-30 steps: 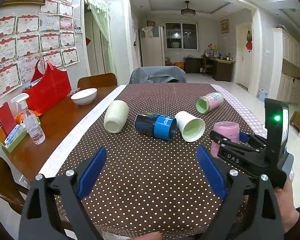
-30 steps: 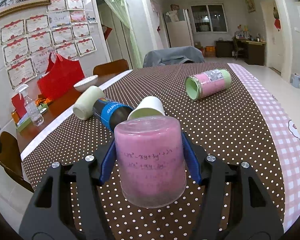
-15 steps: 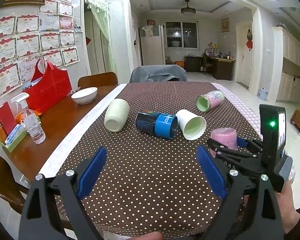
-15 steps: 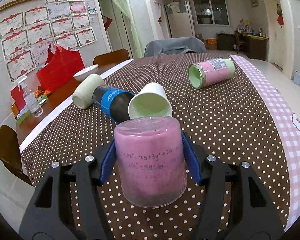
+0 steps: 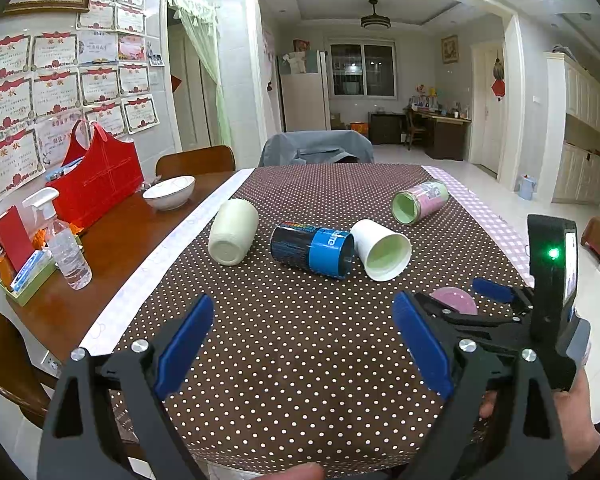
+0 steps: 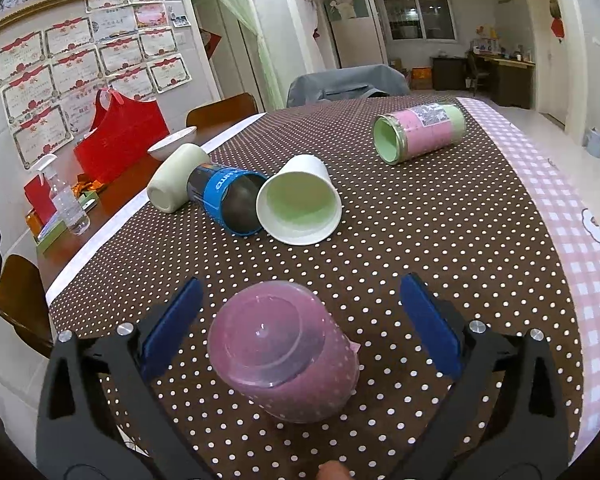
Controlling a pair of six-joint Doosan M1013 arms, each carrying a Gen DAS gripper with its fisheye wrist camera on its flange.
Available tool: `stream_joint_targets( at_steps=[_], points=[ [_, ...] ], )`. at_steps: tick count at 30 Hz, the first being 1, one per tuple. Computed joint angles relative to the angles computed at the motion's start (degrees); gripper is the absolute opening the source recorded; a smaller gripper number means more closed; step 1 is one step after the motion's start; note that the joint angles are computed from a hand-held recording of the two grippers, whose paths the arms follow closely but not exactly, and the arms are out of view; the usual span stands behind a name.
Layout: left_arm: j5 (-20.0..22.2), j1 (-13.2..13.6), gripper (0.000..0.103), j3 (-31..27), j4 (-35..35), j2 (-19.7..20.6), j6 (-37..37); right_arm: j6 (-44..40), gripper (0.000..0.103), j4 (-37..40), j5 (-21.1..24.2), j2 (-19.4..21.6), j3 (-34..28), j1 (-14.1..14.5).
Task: Flip cup upside down
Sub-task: 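Open the right gripper and release the upside-down pink cup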
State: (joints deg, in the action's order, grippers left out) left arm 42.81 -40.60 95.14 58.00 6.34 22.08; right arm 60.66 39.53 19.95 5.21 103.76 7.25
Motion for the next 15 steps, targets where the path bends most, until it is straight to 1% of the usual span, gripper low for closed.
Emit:
stream_joint_targets(
  at_steps=[7, 15],
  points=[
    [0.7, -0.5, 0.09, -0.3, 1.0, -0.2, -0.6, -0.5, 0.097, 0.9, -0.4, -0.9, 0.1, -0.1],
    [1.5, -1.4, 0.09, -0.6, 2.6, -0.4, -1.5, 0.7, 0.097, -0.1, -0.3, -2.3, 0.0, -0.5]
  ],
)
